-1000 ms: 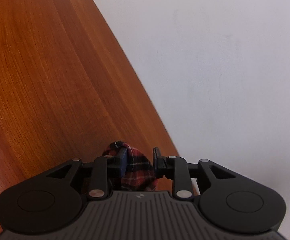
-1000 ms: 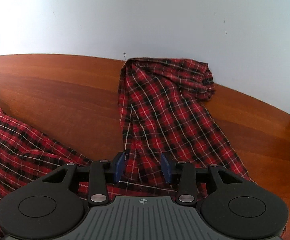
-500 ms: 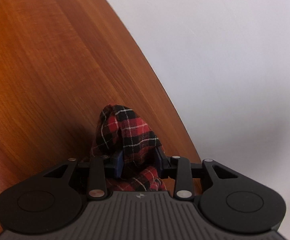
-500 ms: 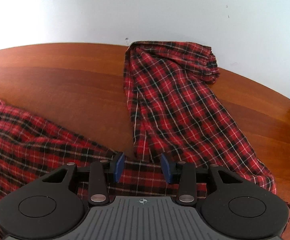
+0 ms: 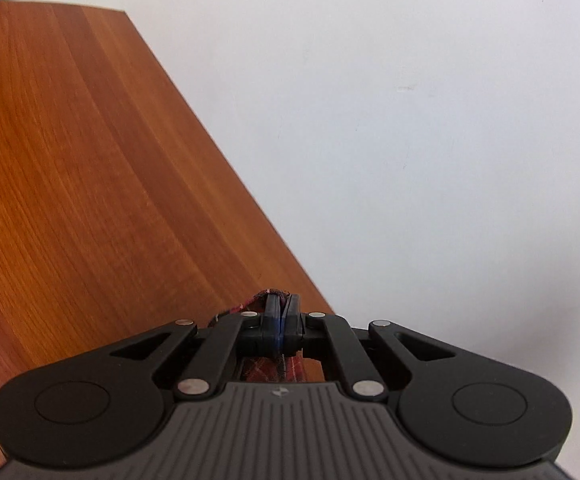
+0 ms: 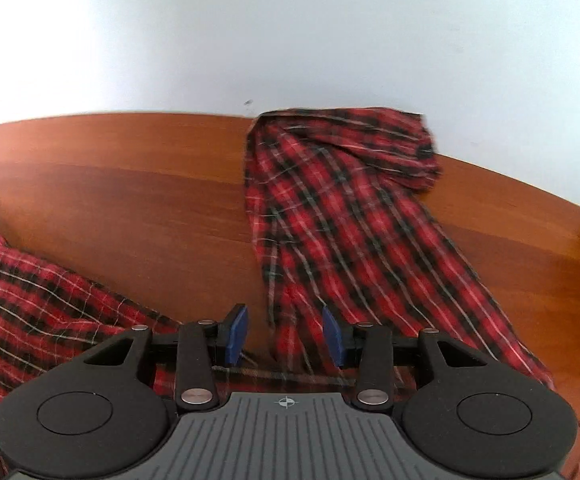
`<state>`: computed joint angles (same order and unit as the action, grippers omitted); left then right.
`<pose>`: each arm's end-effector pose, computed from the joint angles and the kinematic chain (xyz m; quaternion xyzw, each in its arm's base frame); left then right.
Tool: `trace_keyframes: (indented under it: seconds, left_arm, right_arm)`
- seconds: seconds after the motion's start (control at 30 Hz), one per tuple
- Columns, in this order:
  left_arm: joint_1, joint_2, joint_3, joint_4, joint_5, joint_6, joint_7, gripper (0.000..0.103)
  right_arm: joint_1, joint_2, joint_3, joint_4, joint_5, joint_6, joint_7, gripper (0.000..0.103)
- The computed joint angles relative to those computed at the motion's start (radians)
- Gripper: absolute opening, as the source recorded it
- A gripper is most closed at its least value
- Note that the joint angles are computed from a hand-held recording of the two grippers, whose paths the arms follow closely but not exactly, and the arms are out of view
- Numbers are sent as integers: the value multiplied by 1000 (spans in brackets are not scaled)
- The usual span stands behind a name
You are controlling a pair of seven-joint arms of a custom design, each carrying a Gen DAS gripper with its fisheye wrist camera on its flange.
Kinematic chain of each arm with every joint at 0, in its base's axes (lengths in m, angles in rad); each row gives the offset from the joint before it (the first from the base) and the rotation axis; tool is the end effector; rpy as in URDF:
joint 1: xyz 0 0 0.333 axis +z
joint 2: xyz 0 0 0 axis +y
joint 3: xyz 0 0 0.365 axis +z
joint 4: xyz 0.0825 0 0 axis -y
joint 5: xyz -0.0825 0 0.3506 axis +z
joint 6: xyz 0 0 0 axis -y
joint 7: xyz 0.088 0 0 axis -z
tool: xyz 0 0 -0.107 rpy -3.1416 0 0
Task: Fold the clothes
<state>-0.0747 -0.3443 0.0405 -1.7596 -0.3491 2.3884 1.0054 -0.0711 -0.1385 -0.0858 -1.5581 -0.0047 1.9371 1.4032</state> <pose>0.4259 -0.0115 0.8532 -0.7838 0.3810 -0.4863 0.0636 0.4882 -0.0826 0.7905 -0.6866 0.6806 -0.2055 0.1520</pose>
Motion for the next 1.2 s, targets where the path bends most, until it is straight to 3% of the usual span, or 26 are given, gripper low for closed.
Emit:
trace_keyframes:
  seconds: [0.1, 0.13, 0.17, 0.23, 0.37, 0.5, 0.67, 0.8, 0.97, 1.07, 1.2]
  left_arm:
    - [1, -7, -14, -20, 10, 22, -11, 3]
    - [0, -8, -17, -25, 16, 26, -16, 3]
    - [2, -8, -18, -15, 25, 14, -23, 3]
    - [7, -9, -18, -8, 35, 6, -38, 3]
    - [16, 1, -27, 4, 55, 26, -83, 2]
    - [19, 33, -16, 58, 51, 31, -103, 2]
    - [9, 90, 2, 110, -1, 8, -27, 2]
    - [14, 98, 4, 141, -43, -90, 37, 3]
    - [35, 71, 11, 94, -66, -152, 114, 19]
    - [48, 39, 17, 94, -50, -234, 128, 27]
    - [57, 12, 37, 74, -41, -297, 167, 29]
  right_arm:
    - [6, 35, 6, 12, -27, -17, -19, 29]
    - [7, 38, 9, 8, -52, -11, -21, 9]
    - [8, 38, 11, 3, -73, 0, -20, 3]
    - [5, 32, 6, 1, -82, 38, -8, 3]
    - [-12, 35, -8, 60, -84, 125, 33, 3]
    - [-32, 95, -30, 184, -56, 140, 44, 2]
    - [-39, 144, -36, 217, -97, 166, 54, 3]
    - [-35, 170, -37, 199, -113, 159, 41, 4]
    - [-20, 124, -27, 132, -115, 212, 32, 31]
    - [-11, 85, -19, 108, -64, 210, -4, 33]
    - [4, 21, -7, 58, 3, 199, -29, 34]
